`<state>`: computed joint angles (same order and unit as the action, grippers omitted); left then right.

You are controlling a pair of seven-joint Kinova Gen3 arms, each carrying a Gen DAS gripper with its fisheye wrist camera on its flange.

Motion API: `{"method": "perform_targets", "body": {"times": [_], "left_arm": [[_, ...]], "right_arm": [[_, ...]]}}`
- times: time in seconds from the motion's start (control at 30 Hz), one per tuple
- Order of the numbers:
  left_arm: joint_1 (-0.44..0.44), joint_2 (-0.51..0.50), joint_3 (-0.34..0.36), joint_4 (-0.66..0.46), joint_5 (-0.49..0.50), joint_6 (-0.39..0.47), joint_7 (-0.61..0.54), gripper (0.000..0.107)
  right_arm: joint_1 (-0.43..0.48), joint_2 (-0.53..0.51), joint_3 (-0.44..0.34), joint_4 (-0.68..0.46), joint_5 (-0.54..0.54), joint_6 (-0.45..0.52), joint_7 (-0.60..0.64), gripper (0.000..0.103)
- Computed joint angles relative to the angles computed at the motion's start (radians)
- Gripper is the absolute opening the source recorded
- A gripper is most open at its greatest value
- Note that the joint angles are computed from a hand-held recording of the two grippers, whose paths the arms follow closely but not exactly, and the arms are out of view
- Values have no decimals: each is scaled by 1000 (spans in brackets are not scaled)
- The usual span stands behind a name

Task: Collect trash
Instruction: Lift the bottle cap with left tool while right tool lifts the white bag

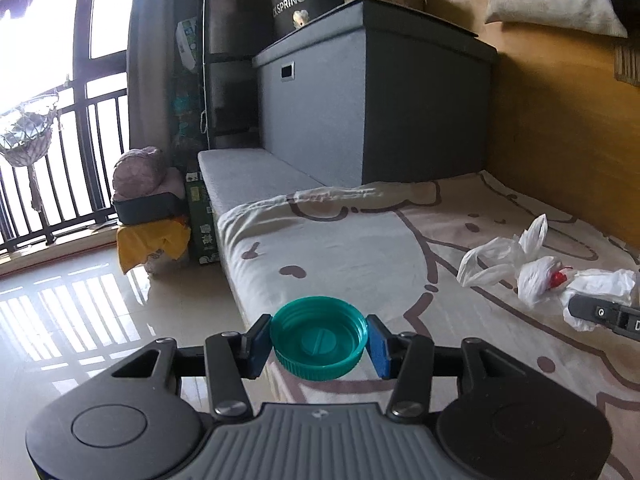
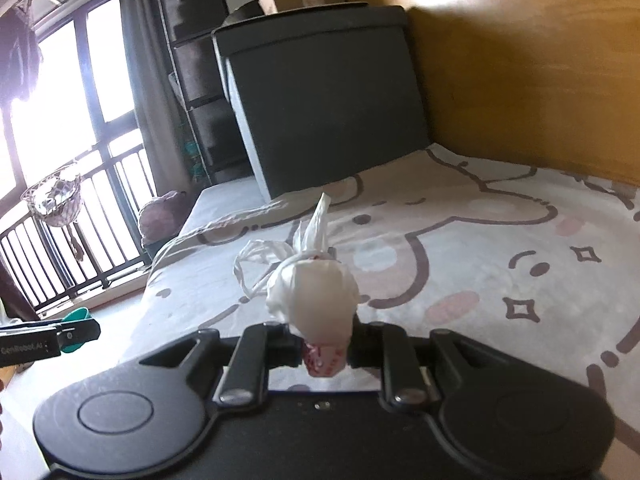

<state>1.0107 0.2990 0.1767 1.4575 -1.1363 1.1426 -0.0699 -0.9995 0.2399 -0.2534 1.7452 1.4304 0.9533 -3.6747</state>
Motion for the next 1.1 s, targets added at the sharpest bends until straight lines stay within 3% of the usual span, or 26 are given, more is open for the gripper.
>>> {"method": "perform_targets", "body": {"times": [0.4,1.1], "left_arm": [[30,-74,66,66,-15,89,105,50],[61,-211,226,94,33,323,135,50]], "right_arm": [[-87,-4,-32,-64,-78,106,107,19],[-294,70,0,-354,-226,242,415,19]]}}
